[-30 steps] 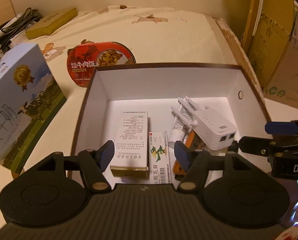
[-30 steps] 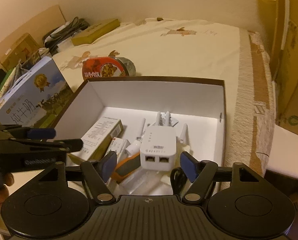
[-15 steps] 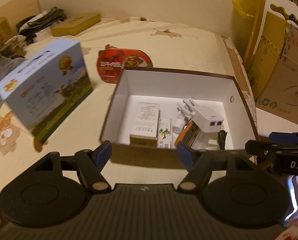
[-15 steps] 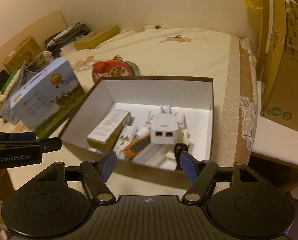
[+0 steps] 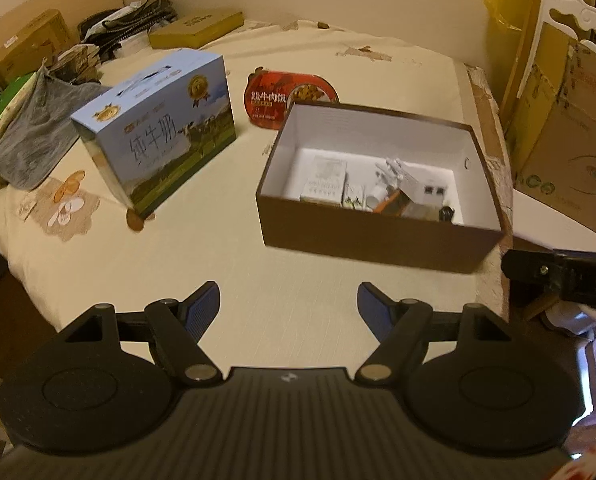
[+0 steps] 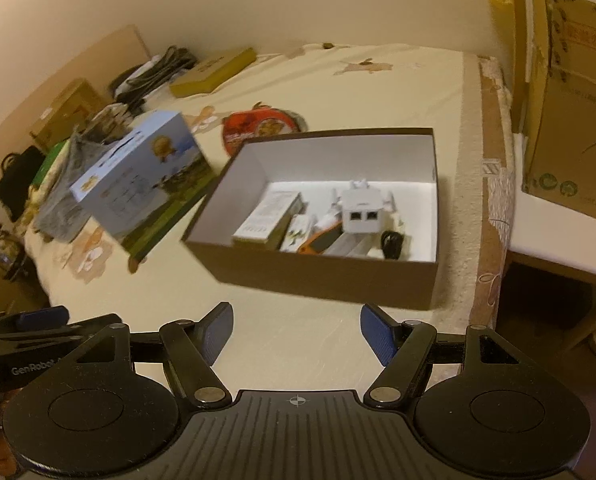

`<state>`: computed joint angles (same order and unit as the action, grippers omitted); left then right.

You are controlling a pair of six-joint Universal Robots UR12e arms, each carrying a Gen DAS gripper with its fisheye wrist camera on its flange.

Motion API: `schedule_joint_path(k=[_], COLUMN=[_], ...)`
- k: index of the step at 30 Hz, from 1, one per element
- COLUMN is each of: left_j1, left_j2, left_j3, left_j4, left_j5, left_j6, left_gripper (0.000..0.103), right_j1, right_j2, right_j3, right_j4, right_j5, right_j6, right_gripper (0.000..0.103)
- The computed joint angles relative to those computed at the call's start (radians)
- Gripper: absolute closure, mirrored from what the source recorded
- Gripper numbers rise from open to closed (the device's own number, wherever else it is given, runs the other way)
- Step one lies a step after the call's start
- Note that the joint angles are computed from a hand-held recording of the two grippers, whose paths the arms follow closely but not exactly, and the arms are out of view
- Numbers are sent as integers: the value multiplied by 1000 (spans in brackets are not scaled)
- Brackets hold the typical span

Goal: Organize rigid objects

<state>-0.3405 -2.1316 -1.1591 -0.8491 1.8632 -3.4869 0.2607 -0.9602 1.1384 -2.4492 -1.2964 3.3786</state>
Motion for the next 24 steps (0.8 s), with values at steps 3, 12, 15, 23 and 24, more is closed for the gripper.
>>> schedule_joint_path(k=[3, 12, 15, 23, 24], left_j1=[-10, -37, -45, -60, -62], left_j2=[27, 94, 108, 131, 134], left_j3=[-31, -109, -127, -161, -166], left_j4=[2, 26, 35, 57, 58], left_j5=[11, 35, 45, 45, 48], left_j6=[-10, -53, -59, -55, -55], left_gripper=[30, 30, 30, 30, 30], right_j1=[5, 13, 15, 17, 17], right_j2=[-27, -89, -105, -137, -140], right_j3=[32, 113, 132, 177, 180], right_j4=[-1, -6, -5, -9, -8], right_j5=[-2, 4, 11, 15, 17], right_j6=[-25, -69, -72, -90, -91], right_gripper=[35, 35, 36, 35, 36])
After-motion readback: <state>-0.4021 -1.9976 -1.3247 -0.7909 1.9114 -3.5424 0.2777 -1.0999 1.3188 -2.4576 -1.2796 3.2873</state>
